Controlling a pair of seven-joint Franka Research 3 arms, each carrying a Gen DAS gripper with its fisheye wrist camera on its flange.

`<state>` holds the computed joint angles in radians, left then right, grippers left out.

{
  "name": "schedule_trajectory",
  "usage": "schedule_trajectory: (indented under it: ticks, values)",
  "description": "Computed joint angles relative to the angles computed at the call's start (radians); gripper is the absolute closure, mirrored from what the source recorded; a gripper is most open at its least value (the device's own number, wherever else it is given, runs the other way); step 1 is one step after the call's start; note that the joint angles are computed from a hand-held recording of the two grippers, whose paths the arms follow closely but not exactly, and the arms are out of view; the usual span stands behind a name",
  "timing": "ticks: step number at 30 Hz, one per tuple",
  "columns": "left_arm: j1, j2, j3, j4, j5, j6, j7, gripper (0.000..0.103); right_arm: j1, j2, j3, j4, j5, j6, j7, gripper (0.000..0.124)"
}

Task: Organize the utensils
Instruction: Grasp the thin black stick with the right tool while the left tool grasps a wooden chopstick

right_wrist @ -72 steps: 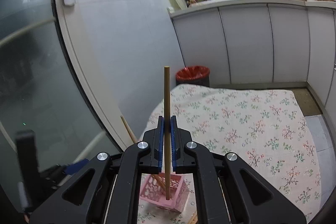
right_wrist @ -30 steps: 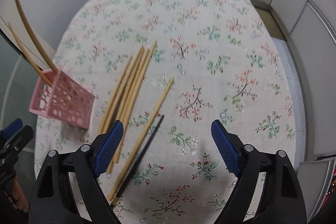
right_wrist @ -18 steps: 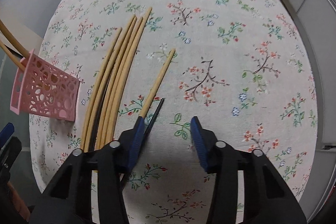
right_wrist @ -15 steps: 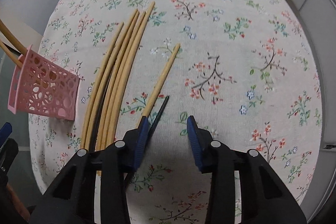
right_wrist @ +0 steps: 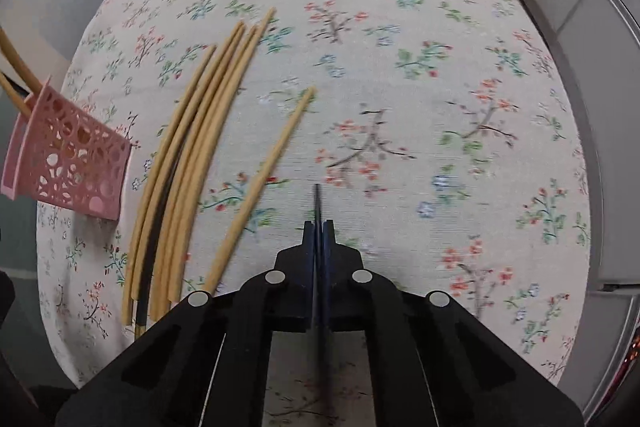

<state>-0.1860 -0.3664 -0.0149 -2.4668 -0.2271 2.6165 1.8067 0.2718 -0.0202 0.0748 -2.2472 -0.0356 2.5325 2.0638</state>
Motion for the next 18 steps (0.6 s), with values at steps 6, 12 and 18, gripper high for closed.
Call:
schedule_trajectory:
  ticks: [6, 12, 18]
  values:
    - [-0.066, 0.008, -0.007, 0.017, -0.068, -0.065, 0.082, 0.039, -0.03, -0.089, -0.019, -0.087, 0.113, 0.044, -0.089, 0.121]
    - [-0.071, 0.136, -0.089, 0.112, -0.033, -0.084, 0.04, 0.066, -0.063, -0.165, -0.038, -0.158, 0.204, 0.066, -0.174, 0.121]
    - [-0.047, 0.312, -0.148, 0.265, 0.028, -0.099, -0.036, 0.087, -0.076, -0.218, -0.047, -0.206, 0.29, 0.08, -0.26, 0.121]
